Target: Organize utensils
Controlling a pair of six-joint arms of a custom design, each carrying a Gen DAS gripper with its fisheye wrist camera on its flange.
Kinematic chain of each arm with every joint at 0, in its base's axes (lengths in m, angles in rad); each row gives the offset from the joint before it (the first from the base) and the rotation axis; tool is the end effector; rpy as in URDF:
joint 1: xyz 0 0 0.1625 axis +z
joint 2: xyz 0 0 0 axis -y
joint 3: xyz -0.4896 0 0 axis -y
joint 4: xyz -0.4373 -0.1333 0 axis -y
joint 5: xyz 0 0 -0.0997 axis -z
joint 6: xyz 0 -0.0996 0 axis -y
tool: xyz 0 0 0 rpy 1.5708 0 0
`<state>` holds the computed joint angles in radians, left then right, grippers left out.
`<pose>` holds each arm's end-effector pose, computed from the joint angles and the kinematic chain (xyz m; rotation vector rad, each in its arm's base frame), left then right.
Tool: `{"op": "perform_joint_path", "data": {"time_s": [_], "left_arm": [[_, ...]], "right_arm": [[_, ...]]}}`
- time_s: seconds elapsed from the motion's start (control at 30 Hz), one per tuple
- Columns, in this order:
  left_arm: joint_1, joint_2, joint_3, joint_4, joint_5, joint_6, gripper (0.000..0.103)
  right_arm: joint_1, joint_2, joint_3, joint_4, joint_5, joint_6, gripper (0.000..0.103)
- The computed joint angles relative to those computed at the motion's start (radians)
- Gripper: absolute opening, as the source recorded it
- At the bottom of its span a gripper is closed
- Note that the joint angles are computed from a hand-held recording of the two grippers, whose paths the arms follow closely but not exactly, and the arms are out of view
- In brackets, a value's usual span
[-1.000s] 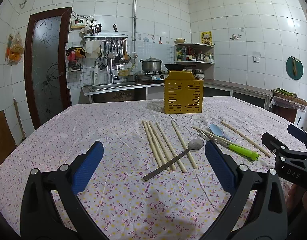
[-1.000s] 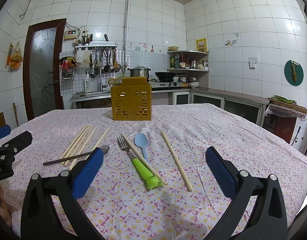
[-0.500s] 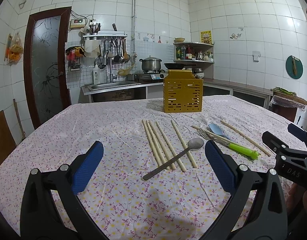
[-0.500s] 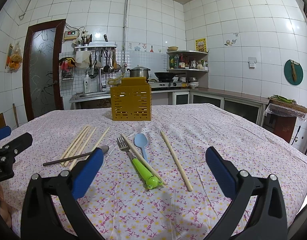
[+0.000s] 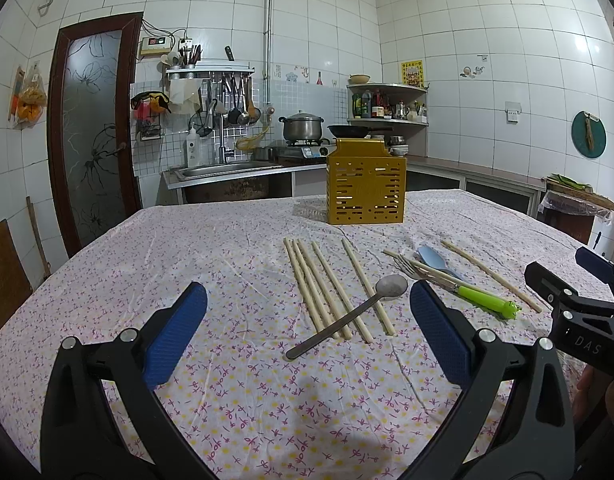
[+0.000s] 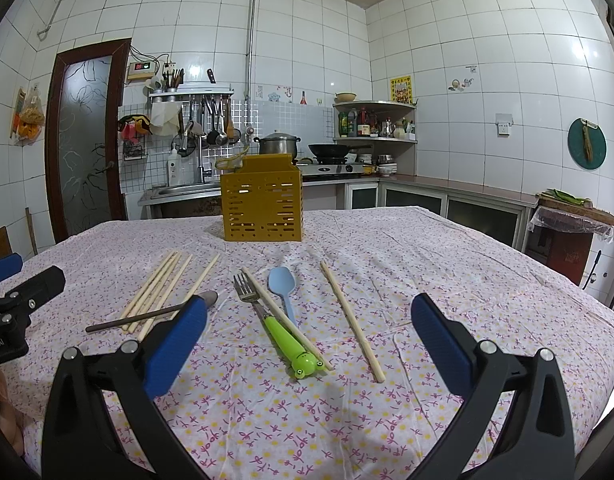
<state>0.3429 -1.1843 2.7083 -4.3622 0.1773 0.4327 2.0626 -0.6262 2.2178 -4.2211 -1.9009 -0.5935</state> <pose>-0.1276 -0.2912 0.2796 0.1886 1.7126 -1.4761 0.3339 -0.4094 0.0530 1.0491 -2.1970 1.3953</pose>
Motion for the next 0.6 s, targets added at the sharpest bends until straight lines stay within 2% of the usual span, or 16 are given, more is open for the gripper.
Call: {"op": "perform_joint_path", "data": {"time_s": [0.6], "left_arm": [[0.002, 0.001, -0.003, -0.011, -0.001, 0.012, 0.098]], "right_arm": [[0.000, -0.006, 0.000, 0.010, -0.001, 0.004, 0.099]]}}
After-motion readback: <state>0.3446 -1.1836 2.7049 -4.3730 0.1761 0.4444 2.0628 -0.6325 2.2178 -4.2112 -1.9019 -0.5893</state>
